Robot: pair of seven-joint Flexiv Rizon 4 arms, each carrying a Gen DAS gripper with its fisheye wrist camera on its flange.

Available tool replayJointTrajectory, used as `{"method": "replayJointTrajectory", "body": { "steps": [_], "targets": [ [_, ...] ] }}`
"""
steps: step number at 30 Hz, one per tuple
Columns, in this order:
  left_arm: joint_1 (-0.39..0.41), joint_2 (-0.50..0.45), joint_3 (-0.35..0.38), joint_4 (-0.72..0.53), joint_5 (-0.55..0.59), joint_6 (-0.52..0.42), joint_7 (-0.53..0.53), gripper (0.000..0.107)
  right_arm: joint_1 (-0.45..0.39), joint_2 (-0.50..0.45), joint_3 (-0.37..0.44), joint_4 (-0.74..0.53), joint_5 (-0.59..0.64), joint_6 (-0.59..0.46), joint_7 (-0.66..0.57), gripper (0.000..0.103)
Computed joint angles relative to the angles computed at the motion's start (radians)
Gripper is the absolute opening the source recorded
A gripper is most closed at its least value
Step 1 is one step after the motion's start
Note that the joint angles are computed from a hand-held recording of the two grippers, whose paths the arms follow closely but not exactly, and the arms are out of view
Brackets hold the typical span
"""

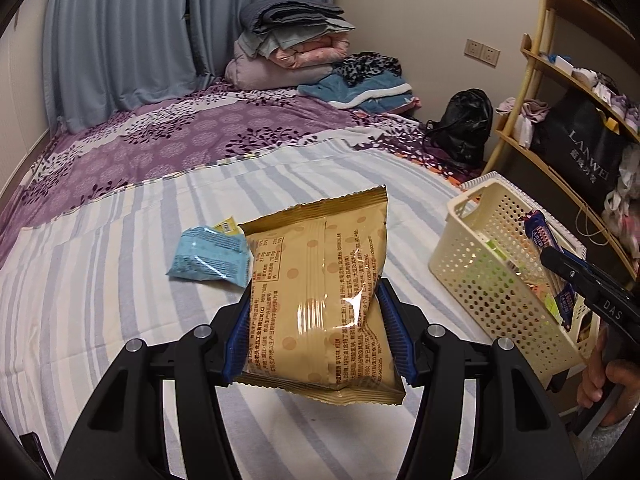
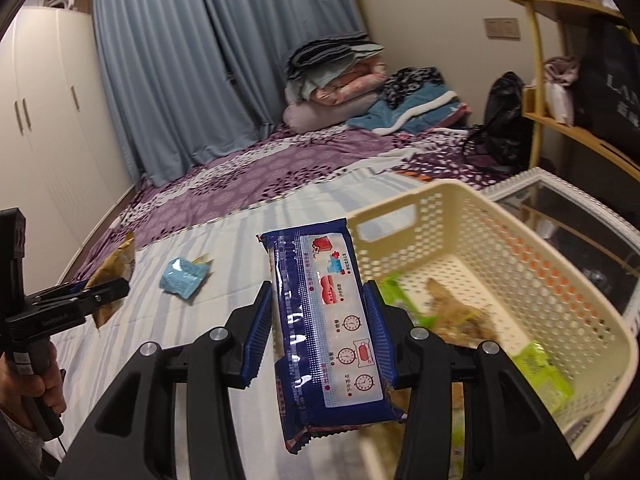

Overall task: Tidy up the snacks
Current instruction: 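Carry both packets into the basket and open the right tool while the left tool releases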

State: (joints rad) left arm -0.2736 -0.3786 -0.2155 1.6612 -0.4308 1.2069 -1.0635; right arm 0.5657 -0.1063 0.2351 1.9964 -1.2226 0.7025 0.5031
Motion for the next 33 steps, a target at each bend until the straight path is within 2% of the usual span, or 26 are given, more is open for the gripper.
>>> {"method": "replayJointTrajectory", "body": {
  "steps": [9,15,28,33],
  "targets": [
    [-0.026,-0.008,-0.027,-0.022,-0.005,-0.020,0.027,0.059,-0.013,0.101,0.053,0.099,0.110,-0.144,0.058,0.045],
    [-0.043,-0.018,-0.034,-0.042,-0.005,-0.039,0.044,0.059,-0.025,0.139,0.076,0.138,0.151,-0.190,0.104,0.046],
    [-0.092,-0.049,-0.057,-0.103,0.003,-0.082,0.070,0.059,-0.029,0.166,0.094,0.168,0.146,-0.181,0.132,0.046],
    [-0.117,-0.067,-0.073,-0.134,0.002,-0.102,0.092,0.059,-0.025,0.187,0.111,0.183,0.163,-0.213,0.145,0.046]
  ]
}}
